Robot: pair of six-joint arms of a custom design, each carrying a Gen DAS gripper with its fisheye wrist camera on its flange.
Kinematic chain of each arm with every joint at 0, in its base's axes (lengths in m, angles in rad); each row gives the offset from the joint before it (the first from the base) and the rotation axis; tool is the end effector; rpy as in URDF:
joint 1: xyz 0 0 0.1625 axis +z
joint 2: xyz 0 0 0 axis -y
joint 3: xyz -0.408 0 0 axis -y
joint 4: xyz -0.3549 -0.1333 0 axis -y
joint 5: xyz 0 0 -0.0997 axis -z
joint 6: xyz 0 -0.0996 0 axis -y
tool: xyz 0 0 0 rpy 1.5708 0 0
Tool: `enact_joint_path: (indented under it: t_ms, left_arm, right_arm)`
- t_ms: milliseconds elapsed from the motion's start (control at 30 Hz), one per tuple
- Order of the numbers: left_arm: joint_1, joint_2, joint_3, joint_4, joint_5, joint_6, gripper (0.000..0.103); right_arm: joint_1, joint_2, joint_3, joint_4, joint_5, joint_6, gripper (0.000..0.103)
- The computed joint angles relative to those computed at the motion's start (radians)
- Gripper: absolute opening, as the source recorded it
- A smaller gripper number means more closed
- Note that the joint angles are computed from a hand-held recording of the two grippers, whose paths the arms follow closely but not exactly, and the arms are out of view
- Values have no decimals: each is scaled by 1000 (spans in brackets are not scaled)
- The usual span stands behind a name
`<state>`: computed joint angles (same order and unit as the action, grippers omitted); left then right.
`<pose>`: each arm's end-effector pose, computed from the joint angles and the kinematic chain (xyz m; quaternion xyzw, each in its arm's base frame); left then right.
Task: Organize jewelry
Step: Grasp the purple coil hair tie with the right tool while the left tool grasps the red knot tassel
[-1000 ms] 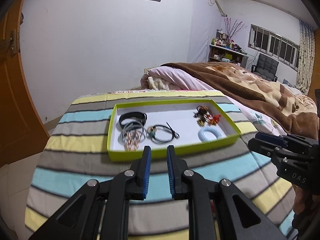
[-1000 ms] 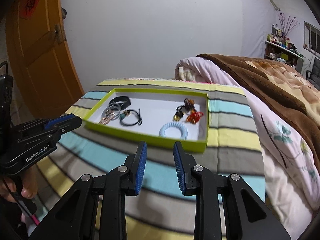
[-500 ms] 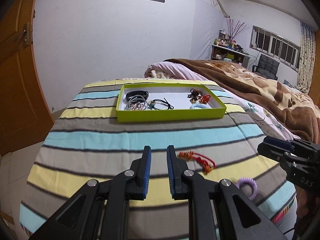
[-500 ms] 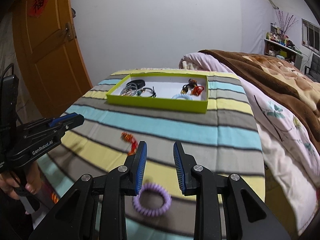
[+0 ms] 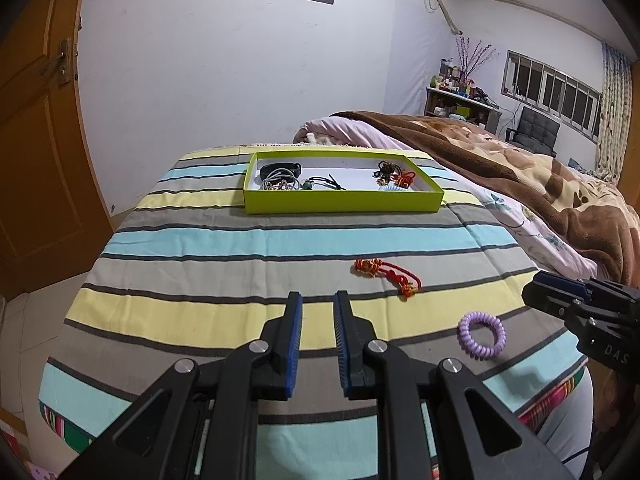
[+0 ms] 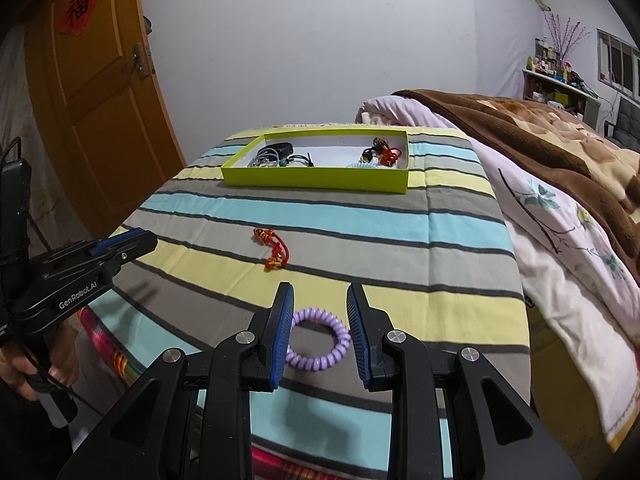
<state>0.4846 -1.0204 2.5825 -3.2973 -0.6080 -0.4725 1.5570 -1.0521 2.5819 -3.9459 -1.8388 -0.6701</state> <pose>-0.1866 -0.3413 0.1155 0.2306 0.8536 -0.3761 0.2771 0.1020 -0.3563 0.1731 0.2394 -0.8733 0.3421 0.2511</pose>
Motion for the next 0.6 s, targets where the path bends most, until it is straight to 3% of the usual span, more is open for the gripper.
enact_joint_path:
  t_ms: [600]
  left_arm:
    - [7, 25, 1, -21, -16, 13, 17]
  right_arm:
    - [-21, 24, -17, 16, -22, 2, 28]
